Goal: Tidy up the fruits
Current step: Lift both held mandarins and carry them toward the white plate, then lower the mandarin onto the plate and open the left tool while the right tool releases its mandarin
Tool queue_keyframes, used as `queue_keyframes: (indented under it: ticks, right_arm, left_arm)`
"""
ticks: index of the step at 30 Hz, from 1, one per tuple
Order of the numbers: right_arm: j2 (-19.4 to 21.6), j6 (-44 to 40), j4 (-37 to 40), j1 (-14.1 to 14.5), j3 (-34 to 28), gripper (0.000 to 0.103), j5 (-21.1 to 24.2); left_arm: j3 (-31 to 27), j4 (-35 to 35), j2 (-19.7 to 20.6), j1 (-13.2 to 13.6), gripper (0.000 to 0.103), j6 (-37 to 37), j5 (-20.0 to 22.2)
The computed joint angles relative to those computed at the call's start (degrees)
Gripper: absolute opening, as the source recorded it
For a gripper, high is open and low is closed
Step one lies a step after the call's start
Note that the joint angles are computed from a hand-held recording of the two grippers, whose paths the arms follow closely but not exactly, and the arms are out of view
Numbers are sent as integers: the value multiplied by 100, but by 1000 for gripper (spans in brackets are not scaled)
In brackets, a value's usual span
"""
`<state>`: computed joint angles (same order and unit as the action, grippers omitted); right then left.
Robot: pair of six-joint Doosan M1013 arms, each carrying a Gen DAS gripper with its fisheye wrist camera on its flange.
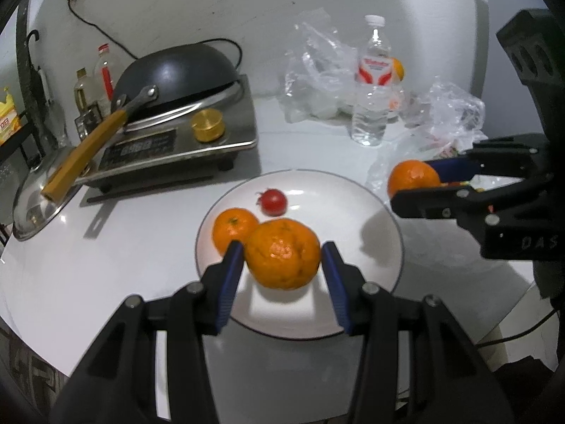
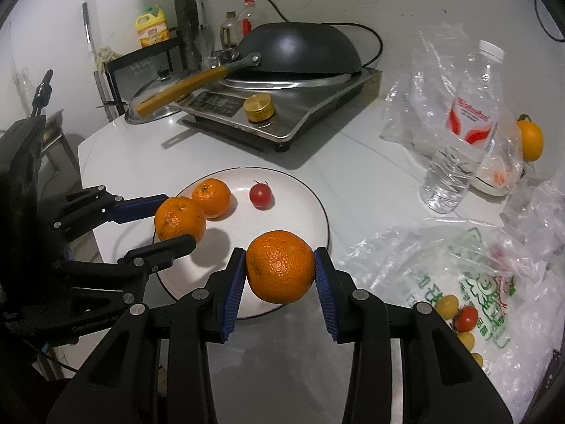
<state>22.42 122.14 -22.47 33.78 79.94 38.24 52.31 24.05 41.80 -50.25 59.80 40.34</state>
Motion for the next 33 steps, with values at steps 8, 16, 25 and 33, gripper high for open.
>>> queue_keyframes:
  ticks: [8,16,25,33]
  right_arm:
    - [177,-275,218,-14,-220,41,78]
    - [308,-422,365,-34,-369,41,127]
    - [461,-587,507,-91,-522,41,171]
    - [649,-668,553,-160,-748,41,293]
  left_arm:
    - [-14,85,47,57,47,-77,189]
    - [-173,171,166,65,47,23,487]
    - [-273,188,235,74,48,72,607]
    - [-197,152,187,101,48,61,400]
